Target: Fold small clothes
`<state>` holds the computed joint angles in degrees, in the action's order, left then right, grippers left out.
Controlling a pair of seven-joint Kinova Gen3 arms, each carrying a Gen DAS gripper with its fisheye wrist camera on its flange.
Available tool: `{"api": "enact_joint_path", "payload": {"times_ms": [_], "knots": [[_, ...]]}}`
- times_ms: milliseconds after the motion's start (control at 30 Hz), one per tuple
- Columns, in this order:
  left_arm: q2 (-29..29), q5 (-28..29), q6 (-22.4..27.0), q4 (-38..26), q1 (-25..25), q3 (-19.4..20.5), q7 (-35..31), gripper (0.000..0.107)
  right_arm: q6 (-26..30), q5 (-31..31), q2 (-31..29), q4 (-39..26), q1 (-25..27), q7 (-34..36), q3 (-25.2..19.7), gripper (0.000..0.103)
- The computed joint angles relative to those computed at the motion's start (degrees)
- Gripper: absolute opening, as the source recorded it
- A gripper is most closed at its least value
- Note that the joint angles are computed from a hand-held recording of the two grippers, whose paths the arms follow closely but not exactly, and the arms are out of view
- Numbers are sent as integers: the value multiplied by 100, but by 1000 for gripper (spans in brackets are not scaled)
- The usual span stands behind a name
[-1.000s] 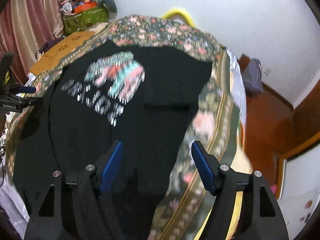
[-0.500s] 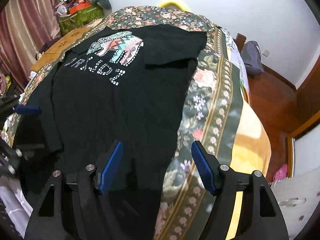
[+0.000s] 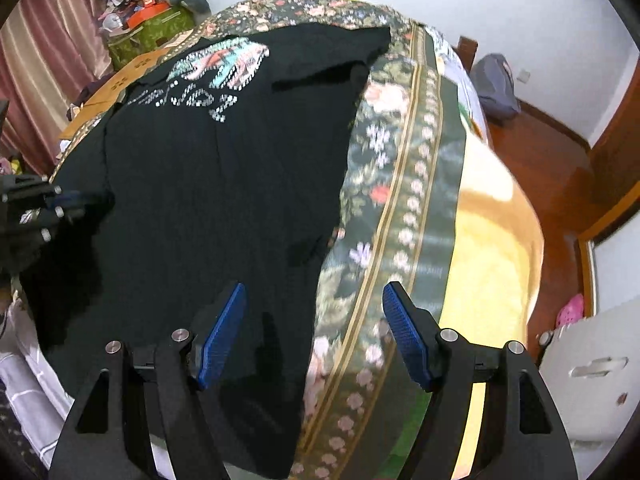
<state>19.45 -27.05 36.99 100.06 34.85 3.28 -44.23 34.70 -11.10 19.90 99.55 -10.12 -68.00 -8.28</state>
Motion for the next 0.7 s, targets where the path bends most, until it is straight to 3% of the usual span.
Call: {"api": "enact_joint_path", "payload": {"times_ms": [100, 267, 400, 633, 667, 700], "knots": [[-393, -87, -159, 276, 3, -277, 256, 4, 64, -90, 64, 48, 64, 69, -40, 67], [-1190, -568, -98, 798, -453, -315, 976, 4, 300, -243, 334, -79, 102, 150, -96, 67], [-1648, -505, -125, 1264, -972, -264, 1119, 4, 677, -364, 602, -328, 152, 172, -123, 67], [-1740, -255, -361, 1727, -1651, 32, 1011, 3, 1035, -1114, 781, -371, 666, 645, -346, 67], [-1717, -280, -395, 1750, -1714, 99, 1070, 3, 1059, -1230, 809, -357, 723, 715, -368, 63], [-1709, -308, -447, 1786, -1768, 150, 1124, 3, 1154, -1433, 887, -376, 853, 868, -451, 51]]}}
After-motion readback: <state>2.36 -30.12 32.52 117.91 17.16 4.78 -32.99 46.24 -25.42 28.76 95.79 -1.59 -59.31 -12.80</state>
